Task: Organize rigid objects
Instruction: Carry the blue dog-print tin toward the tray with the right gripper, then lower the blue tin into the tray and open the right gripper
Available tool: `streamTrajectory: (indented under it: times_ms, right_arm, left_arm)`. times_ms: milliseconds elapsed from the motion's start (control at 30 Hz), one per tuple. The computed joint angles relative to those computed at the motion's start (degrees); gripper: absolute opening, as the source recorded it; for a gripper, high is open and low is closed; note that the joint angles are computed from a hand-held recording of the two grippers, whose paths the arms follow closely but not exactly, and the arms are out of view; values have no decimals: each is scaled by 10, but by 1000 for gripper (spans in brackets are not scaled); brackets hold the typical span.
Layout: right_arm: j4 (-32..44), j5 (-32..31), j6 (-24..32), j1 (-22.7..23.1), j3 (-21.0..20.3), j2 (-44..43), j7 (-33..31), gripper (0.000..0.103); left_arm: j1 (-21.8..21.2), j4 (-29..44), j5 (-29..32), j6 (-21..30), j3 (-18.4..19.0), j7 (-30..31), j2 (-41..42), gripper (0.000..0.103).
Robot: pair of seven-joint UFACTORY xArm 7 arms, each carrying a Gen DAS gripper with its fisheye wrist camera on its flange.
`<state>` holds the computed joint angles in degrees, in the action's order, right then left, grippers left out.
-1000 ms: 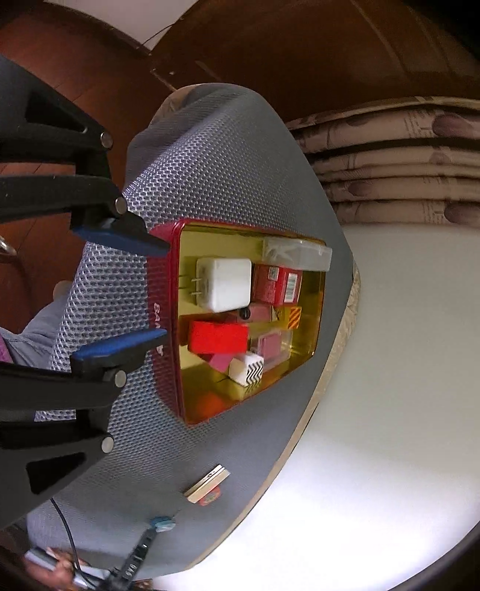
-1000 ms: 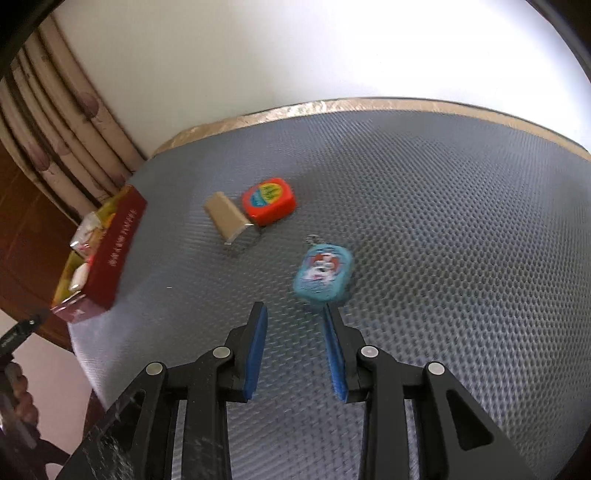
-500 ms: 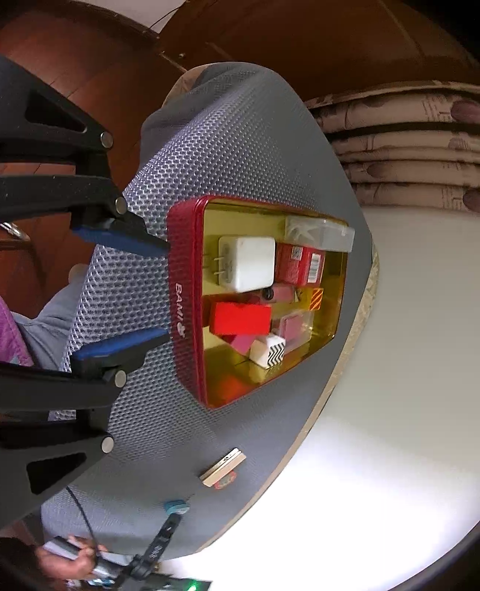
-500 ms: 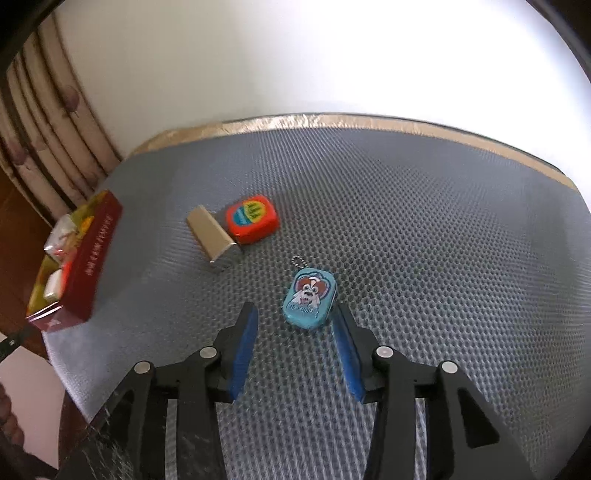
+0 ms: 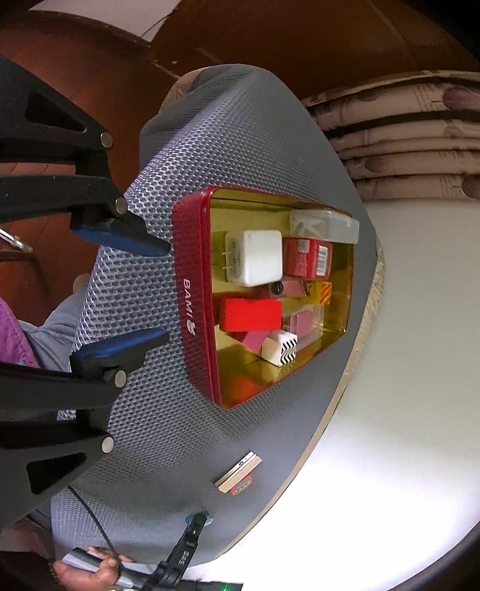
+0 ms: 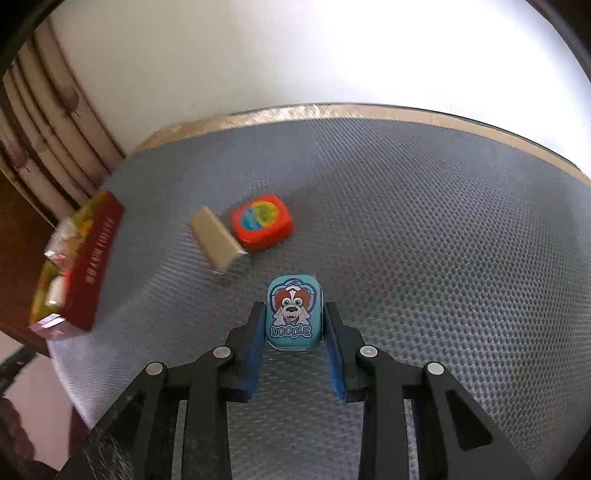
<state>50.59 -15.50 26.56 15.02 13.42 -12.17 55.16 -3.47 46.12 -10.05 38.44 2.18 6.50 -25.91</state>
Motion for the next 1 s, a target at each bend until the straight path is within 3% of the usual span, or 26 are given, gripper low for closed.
streamTrajectory:
  times_ms: [200,367,667,1000]
  right_arm:
    - [53,70,-34,38,-3,16,-60,28]
    - [180,119,-28,76,0,103,-135,28]
    - [511,158,83,145,1,352,-239,28]
    - [919,162,278,230,-51,618,-267,29]
  left_arm:
    - [21,12,-6,10,5,-36,13,41]
    - [34,16,13,9,1,-68,18,41]
    - [37,32,9,31,8,-71,37,42]
    - [41,32,35,29,-4,-70,42,48]
